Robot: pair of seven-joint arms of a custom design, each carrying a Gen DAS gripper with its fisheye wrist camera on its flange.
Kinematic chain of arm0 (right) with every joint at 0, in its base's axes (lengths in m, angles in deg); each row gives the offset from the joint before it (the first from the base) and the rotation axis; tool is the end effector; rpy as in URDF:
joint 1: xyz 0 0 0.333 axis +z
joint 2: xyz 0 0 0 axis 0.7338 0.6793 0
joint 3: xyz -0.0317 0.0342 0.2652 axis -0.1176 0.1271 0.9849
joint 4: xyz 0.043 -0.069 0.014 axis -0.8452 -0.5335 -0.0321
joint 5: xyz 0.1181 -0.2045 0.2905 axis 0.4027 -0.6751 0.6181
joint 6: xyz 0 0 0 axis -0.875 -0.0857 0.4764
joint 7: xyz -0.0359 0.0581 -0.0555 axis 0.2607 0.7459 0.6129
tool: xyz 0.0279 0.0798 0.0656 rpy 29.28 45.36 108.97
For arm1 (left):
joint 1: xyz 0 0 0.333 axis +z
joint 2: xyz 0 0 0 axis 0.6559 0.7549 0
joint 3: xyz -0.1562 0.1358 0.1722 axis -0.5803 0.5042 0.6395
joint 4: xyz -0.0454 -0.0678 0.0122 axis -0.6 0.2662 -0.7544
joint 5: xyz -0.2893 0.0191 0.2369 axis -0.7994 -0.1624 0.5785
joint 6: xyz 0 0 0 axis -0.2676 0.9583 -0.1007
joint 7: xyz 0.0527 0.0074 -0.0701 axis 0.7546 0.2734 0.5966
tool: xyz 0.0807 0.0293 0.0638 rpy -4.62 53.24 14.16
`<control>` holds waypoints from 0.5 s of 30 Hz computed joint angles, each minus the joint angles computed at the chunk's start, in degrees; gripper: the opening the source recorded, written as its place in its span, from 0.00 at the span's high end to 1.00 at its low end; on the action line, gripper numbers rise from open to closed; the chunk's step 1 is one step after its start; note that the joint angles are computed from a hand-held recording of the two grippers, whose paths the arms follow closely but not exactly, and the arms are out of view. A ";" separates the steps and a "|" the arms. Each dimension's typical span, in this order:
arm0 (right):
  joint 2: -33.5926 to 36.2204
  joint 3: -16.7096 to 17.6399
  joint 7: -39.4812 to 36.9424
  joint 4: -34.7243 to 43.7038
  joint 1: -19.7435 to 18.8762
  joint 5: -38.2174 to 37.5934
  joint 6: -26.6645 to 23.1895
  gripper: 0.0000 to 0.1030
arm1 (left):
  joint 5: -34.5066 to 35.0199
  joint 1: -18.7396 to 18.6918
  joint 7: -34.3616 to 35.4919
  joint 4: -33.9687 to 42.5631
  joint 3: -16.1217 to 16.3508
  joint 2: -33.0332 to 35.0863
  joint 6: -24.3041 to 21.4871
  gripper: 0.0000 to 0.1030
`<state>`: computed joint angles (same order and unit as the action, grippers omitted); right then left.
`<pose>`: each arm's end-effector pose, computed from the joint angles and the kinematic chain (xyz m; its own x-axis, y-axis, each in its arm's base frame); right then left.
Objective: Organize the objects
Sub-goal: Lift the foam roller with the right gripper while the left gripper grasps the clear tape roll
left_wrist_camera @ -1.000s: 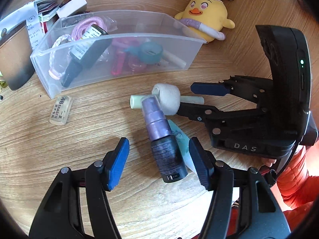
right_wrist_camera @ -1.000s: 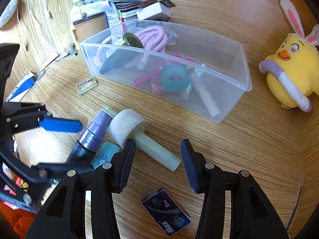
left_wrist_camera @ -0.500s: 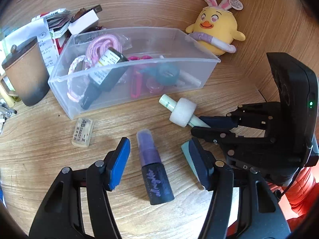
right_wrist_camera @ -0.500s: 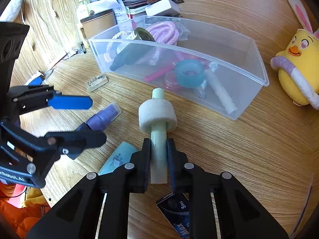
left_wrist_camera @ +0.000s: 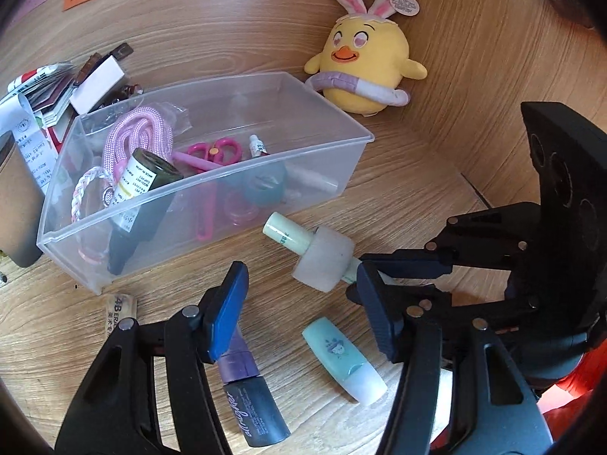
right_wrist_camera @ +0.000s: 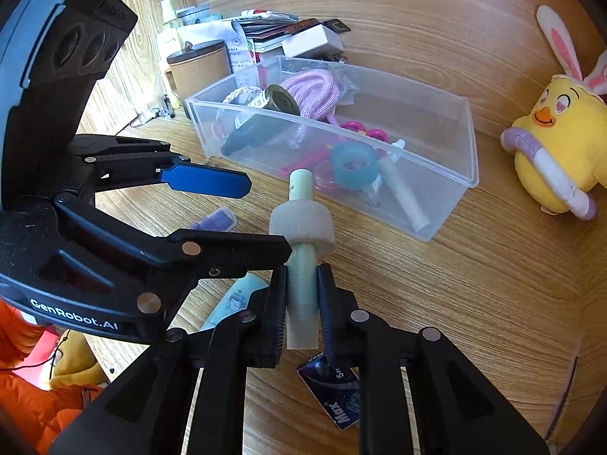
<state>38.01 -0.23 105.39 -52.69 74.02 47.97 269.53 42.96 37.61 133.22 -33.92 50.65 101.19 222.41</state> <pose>0.6008 0.1659 0.2694 0.1293 -0.9906 -0.0458 -0.7745 -0.0721 -0.6284 0.6734 -0.2900 0.2745 -0.7969 -0.5765 0.1803 -0.5419 0.5505 -0.6351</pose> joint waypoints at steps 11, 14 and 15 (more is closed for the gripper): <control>-1.53 -0.65 -2.37 -1.74 2.23 0.72 2.48 0.86 | 2.15 -2.55 -4.96 6.18 3.67 3.16 -1.47 0.70; -1.40 -1.42 -2.19 -1.70 3.01 1.20 2.31 0.86 | 3.80 -2.89 -6.13 7.03 4.22 3.95 -0.64 0.71; -1.58 -0.77 -2.36 -1.89 2.39 1.50 2.44 0.86 | 4.16 -2.86 -6.29 7.16 4.19 4.10 -0.37 0.71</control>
